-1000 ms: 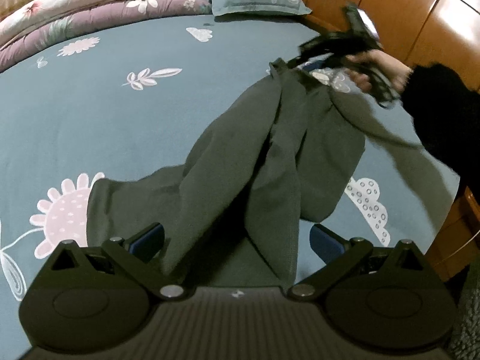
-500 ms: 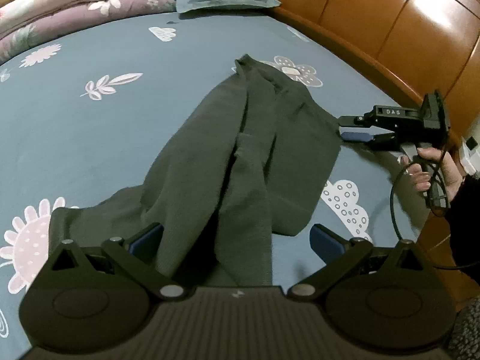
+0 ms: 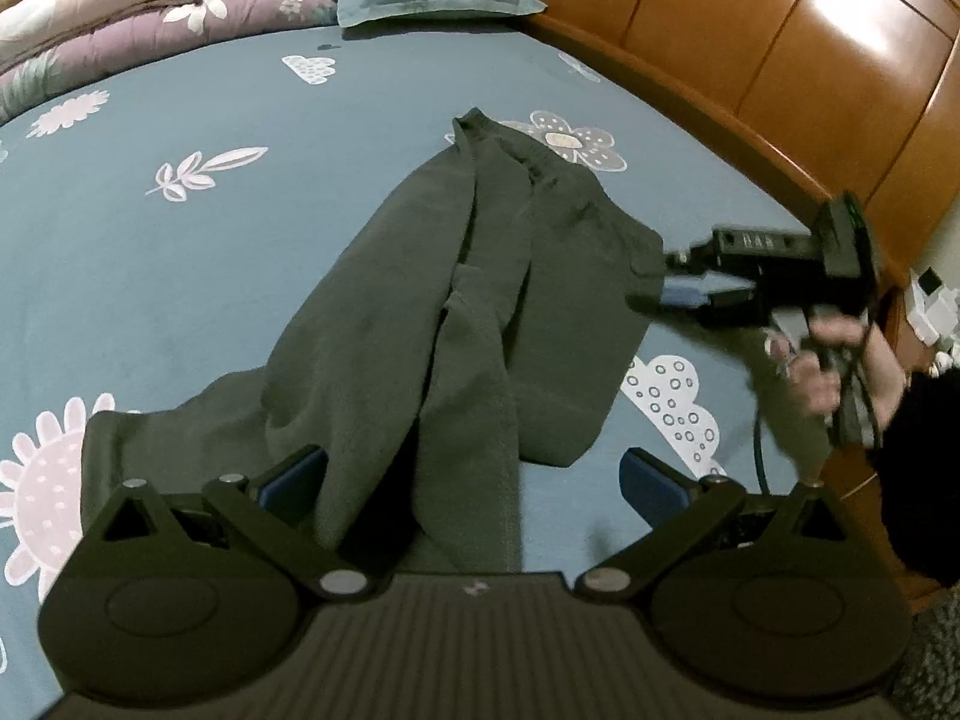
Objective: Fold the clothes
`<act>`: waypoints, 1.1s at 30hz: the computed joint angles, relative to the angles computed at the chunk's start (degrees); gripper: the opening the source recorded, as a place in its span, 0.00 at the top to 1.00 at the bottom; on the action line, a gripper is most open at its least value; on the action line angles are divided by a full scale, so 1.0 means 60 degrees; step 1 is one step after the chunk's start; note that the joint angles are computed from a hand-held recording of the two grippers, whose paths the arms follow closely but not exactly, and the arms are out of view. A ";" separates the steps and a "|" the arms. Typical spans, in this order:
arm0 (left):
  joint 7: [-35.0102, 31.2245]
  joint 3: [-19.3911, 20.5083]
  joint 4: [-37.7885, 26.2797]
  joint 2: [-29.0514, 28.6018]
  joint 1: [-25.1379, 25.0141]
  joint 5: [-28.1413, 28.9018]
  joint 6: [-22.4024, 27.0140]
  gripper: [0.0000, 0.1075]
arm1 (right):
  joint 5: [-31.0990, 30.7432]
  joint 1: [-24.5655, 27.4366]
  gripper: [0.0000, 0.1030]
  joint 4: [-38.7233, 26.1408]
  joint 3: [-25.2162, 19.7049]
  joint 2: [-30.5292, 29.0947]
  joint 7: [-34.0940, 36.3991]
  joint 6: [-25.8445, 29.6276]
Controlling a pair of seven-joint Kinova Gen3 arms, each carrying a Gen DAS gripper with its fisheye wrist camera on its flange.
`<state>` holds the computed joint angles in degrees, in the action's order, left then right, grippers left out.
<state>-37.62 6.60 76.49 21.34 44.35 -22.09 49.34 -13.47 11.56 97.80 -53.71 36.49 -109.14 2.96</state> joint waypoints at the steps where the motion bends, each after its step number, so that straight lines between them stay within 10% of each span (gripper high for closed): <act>1: -0.0014 -0.0001 0.0003 0.0003 -0.0035 0.0023 -0.0034 0.05 | 0.0182 -0.0132 0.47 -0.0015 0.0080 0.0003 0.0025 -0.0097; 5: -0.0187 0.0014 -0.0081 0.0071 -0.0117 0.0093 -0.0100 0.05 | 0.0266 -0.0957 0.49 -0.0476 0.0836 0.0155 0.0103 -0.0475; 9: -0.0369 0.0043 -0.0013 0.0035 -0.0107 0.0145 -0.0159 0.05 | 0.0331 -0.1841 0.97 -0.0503 0.2028 -0.0072 -0.0867 -0.0658; 25: -0.0329 -0.0018 0.0519 -0.0173 -0.0394 0.0305 -0.0614 0.05 | 0.1642 -0.6786 0.96 -0.0700 0.8116 -0.2791 -0.3429 0.3436; 33: -0.0187 -0.0007 0.0920 -0.0469 -0.0380 0.0018 -0.0485 0.05 | 0.3029 -0.7481 0.87 -0.1339 0.8505 -0.2672 -0.4619 0.4536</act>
